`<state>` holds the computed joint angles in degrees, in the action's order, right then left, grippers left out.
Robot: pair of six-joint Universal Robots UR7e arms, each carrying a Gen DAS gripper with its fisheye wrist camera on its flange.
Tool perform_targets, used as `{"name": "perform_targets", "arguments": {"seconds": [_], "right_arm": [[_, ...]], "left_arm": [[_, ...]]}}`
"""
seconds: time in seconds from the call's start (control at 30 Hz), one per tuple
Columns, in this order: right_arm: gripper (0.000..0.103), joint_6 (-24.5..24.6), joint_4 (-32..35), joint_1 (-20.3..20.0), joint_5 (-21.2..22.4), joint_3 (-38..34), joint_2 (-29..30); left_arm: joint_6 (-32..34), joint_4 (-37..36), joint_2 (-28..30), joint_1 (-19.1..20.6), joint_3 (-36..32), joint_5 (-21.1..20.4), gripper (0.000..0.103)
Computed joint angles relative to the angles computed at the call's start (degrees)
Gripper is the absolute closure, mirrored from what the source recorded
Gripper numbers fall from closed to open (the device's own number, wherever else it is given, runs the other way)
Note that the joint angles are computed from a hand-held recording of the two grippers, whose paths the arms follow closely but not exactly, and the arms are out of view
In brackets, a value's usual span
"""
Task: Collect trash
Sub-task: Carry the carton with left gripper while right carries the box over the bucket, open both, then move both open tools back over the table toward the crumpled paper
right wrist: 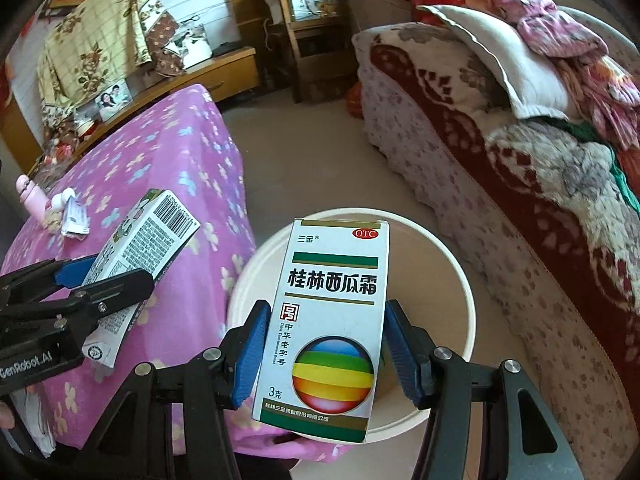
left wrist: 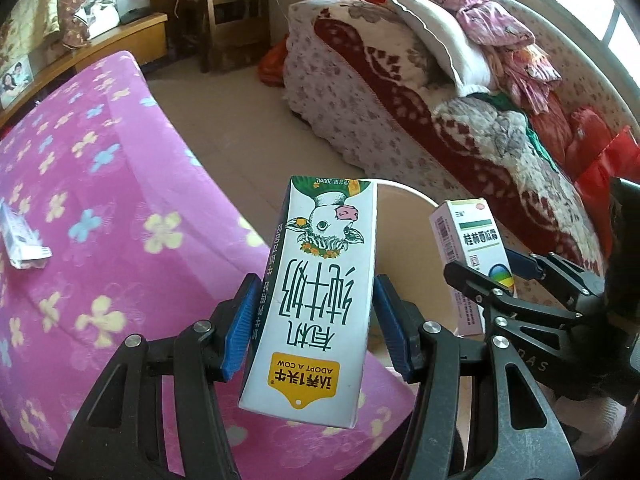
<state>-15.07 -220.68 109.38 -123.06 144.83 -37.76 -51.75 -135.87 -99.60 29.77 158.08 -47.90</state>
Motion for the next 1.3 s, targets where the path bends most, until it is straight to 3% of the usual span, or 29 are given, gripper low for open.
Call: {"name": "perform_targets", "arguments": {"seconds": [0.23,0.53,0.7,0.77,0.83,0.87,1.03,1.3], "right_arm": [[0.048,-0.4,-1.4,-1.8,0.2,0.3,0.4],[0.048,-0.9,-2.2,-3.8,0.4,0.4,1.1],[0.047,-0.6,-3.4,-4.0,-0.9,0.2,1.6],[0.041,-0.2,-3.3,-4.0,-1.5,0.1,1.5],[0.029,0.4,-3.3,-4.7,-0.7,0.3,1.1],[0.029,0.7,-3.2,-4.9,-0.2,0.4,0.9],[0.029,1.5,-2.9,-5.4,0.3,0.8,0.7],[0.029,1.5,-1.4,-3.5,-0.3,-0.1,2.6]], "left_arm": [[1.6,-5.2,4.5,1.8,-0.3,-0.8,0.047],[3.2,-9.4,6.3,3.3,-0.2,-1.8,0.048],[5.6,-15.2,7.0,4.4,0.5,-3.7,0.047],[7.9,-19.1,7.3,5.8,0.7,-6.0,0.047],[8.8,-20.7,7.6,6.1,0.7,-7.1,0.046],[9.4,-21.4,7.6,6.3,0.8,-7.7,0.046],[8.0,-18.2,6.0,5.2,0.9,-6.4,0.046],[3.0,-6.8,-2.8,4.3,1.9,-2.1,0.046]]}}
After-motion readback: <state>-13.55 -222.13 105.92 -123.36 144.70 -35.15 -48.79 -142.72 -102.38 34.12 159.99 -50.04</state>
